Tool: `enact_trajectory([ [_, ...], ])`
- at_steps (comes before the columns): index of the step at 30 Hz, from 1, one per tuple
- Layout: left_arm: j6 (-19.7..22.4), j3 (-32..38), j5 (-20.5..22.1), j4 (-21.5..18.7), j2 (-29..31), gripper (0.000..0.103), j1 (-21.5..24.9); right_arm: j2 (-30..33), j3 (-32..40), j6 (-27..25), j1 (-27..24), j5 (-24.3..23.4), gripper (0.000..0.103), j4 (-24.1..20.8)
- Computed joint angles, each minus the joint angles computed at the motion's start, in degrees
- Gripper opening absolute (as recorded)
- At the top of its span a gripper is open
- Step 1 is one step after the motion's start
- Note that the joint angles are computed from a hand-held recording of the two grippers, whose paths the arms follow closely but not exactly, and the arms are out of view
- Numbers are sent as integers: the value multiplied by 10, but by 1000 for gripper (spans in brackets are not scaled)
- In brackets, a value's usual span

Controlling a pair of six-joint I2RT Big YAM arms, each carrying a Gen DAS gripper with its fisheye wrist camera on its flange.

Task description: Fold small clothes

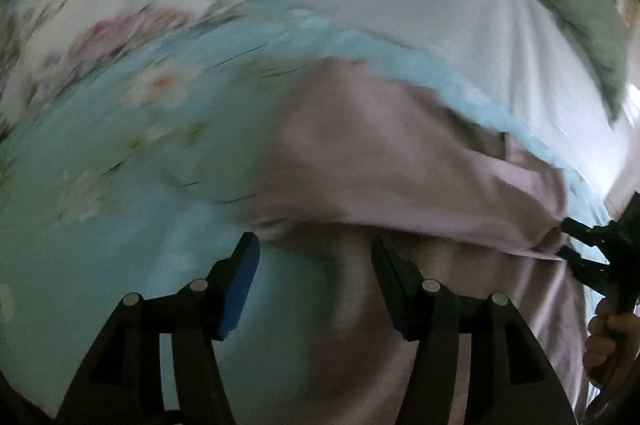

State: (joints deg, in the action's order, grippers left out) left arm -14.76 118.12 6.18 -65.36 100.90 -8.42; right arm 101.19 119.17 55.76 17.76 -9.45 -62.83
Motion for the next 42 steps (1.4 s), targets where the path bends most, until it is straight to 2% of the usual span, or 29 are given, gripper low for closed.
enact_trajectory([
  [1,1,5,3,-11,7,59,7,6,6,-4,1,0,46,2],
  [2,0,16,5,-27,19,58,14,11,12,-7,0,1,26,1],
  [4,-7,33,23,-40,38,58,23,33,46,-17,2,7,12,-18],
  [7,-6,69,35,-47,66,57,20,60,110,-45,3,32,10,-41],
  [10,6,120,25,-63,99,56,12,50,141,-74,-2,65,9,-18],
  [12,15,161,15,-76,122,52,4,27,129,-85,-5,96,7,7],
  [13,22,169,6,-78,127,52,1,-3,98,-91,-10,122,4,33],
  [16,45,179,-27,-81,131,53,-14,-53,33,-91,-21,180,4,46],
  [19,58,162,-75,-64,120,46,-28,-85,-47,-58,-43,177,3,27],
  [20,57,148,-99,-49,111,45,-32,-88,-61,-53,-46,172,3,18],
  [22,53,111,-123,-12,86,45,-32,-88,-89,-49,-50,162,3,1],
  [23,50,108,-127,-8,83,45,-33,-88,-94,-50,-51,159,3,-3],
  [25,39,98,-127,-7,77,45,-33,-78,-93,-52,-46,157,3,-23],
  [28,44,107,-127,-35,88,45,-37,-65,-82,-54,-40,163,3,-55],
  [30,49,92,-125,-29,83,45,-37,-66,-81,-43,-44,134,4,-66],
  [33,44,64,-112,-8,69,47,-31,-77,-65,-35,-35,155,8,-96],
  [34,38,61,-105,-6,68,47,-28,-81,-50,-34,-25,180,19,-115],
  [35,35,57,-104,-3,67,47,-28,-83,-35,-34,-16,205,41,-130],
  [37,30,46,-103,7,62,47,-27,-88,-20,-54,4,227,64,-111],
  [39,27,38,-106,16,56,47,-28,-64,20,-89,11,195,64,-108],
  [40,25,33,-107,23,53,47,-28,-35,62,-109,13,156,64,-108],
  [42,21,16,-107,40,42,48,-28,35,147,-129,10,38,66,-84],
])
